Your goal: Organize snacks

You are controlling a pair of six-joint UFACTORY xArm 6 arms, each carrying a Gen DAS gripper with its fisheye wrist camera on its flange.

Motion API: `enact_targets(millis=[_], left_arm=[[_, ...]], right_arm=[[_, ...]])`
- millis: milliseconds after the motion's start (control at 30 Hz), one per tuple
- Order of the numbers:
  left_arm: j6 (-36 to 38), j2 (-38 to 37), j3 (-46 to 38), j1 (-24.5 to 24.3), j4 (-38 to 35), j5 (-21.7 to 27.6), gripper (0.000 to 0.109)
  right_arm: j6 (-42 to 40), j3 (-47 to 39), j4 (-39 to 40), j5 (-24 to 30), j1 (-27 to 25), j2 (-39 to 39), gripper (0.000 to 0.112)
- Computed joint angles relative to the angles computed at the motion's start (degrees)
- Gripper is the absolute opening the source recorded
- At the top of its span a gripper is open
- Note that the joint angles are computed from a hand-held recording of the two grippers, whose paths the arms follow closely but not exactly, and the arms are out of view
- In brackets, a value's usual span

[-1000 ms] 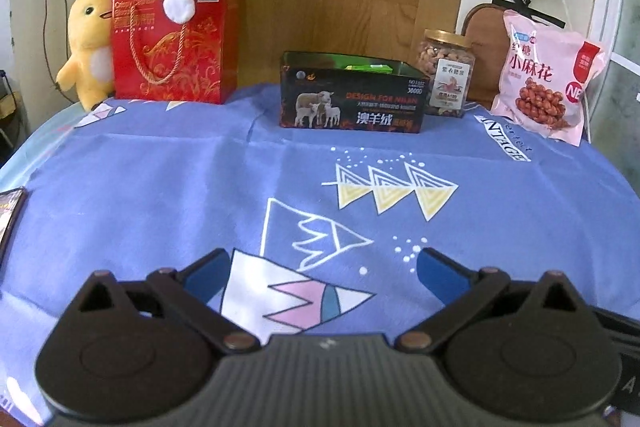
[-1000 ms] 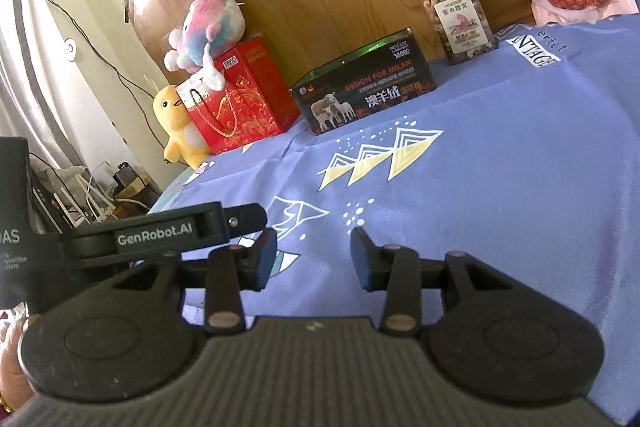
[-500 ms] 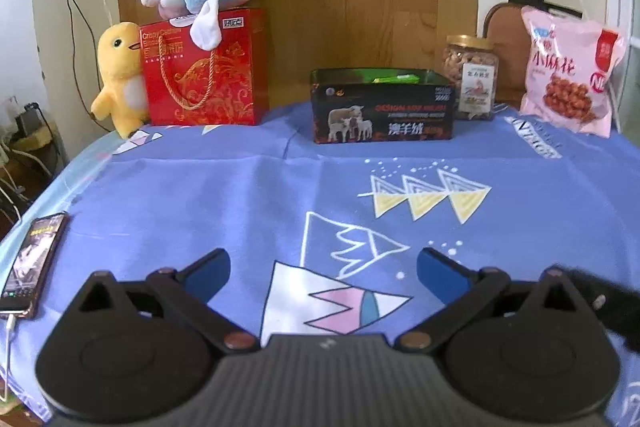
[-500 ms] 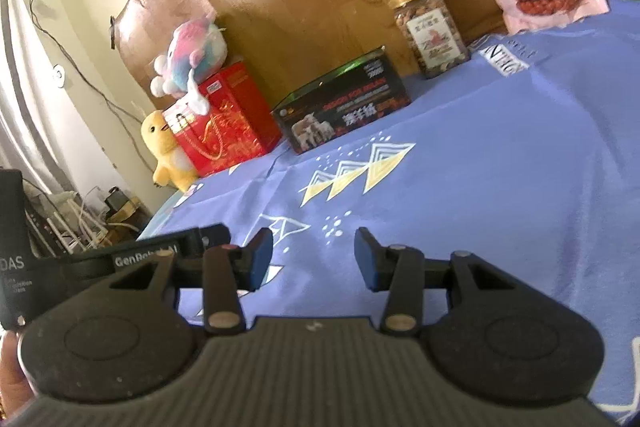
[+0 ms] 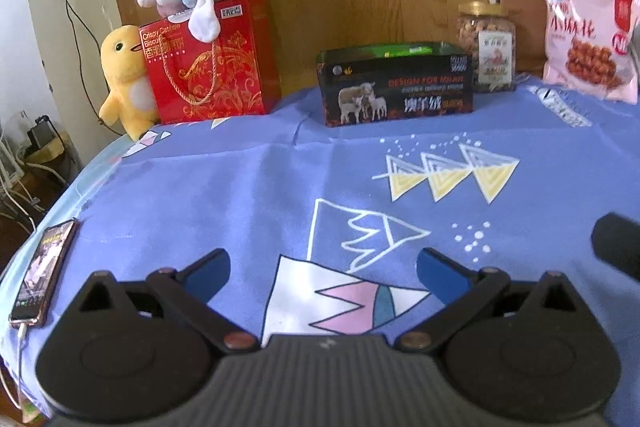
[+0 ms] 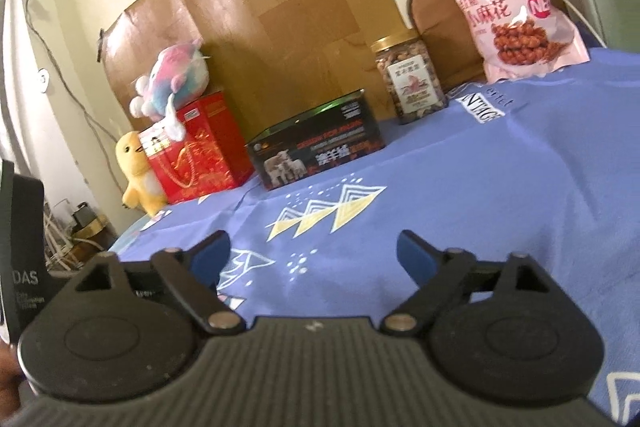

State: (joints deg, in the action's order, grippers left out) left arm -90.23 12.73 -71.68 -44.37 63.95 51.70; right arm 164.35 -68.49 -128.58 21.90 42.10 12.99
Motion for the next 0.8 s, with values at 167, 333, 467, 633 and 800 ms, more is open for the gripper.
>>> enact_targets(millis=[167,333,467,633,800], left_arm=[[4.7,3.9,-4.6,-1.0,-1.7,5.9,0.103],[5.6,4.5,-5.3,-0.1,-2.7,4.3,0.103],[6.8,4.8,-5.6,0.4,-4.1,3.8,0.103],[6.9,3.8,-4.9,0.9,-5.7,2.7,0.103],[8.0,3.8,-5.4,0.8,-7.0,3.2,0.103]], right_arm=[[0.3,-2.3,0.6,-2.8,-1.1,2.1,0.096],[-1.3,-3.1,2.6,-3.0,-1.4,3.0,0.096],[-1.1,-3.3,3.1,-2.7,-1.4,3.5,0.096],[-0.4,-2.8,2.6,0.0,-0.8,3.2,0.096],[-0.6,-2.3,2.8,1.6,-0.4,2.8,0.096]])
